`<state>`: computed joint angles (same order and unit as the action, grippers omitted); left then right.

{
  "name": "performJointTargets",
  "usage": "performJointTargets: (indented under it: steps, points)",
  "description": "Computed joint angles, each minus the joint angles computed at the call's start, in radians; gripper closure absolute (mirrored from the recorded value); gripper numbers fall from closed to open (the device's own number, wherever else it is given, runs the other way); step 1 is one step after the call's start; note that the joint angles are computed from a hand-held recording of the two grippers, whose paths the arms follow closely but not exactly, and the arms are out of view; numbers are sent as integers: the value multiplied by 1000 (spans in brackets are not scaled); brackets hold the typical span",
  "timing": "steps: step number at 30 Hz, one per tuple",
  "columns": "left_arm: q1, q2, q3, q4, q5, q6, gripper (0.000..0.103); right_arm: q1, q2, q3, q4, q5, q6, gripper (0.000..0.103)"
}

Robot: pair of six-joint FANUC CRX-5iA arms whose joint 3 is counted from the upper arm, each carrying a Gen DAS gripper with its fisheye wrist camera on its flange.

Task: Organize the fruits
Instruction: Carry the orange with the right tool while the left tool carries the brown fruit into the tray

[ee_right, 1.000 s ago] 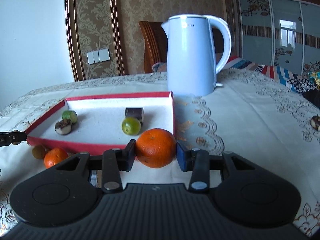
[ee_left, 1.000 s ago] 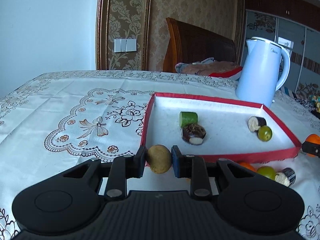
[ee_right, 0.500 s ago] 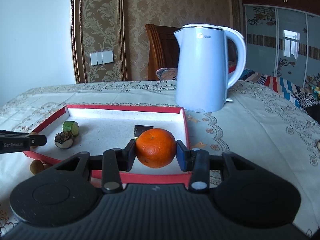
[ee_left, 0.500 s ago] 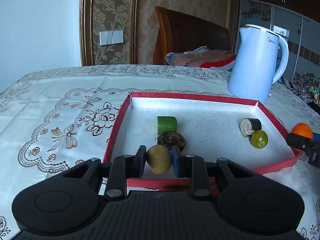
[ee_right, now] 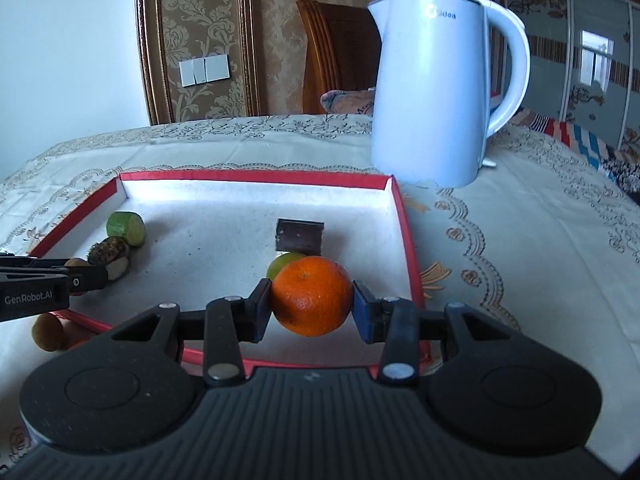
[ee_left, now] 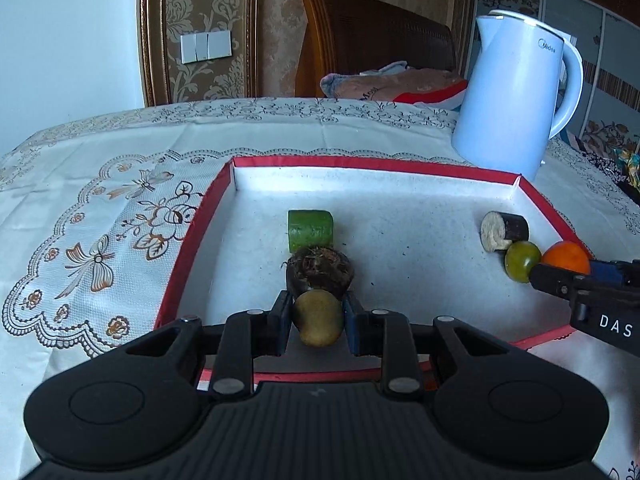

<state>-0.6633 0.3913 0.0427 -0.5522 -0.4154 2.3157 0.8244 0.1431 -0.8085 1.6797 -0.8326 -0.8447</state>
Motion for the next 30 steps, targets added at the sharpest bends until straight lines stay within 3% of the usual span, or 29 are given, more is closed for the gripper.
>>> performJointTargets:
  steps: [15, 22, 30]
  points:
    - [-29, 59, 99, -113, -90, 106, 77, -12, 60, 64, -14, -77, 32, 63]
    - [-35, 63, 106, -154, -92, 164, 77, -24, 69, 58, 45, -84, -20, 63]
    - [-37, 58, 97, -176, -82, 199, 77, 22, 54, 38, -16, -84, -1, 63]
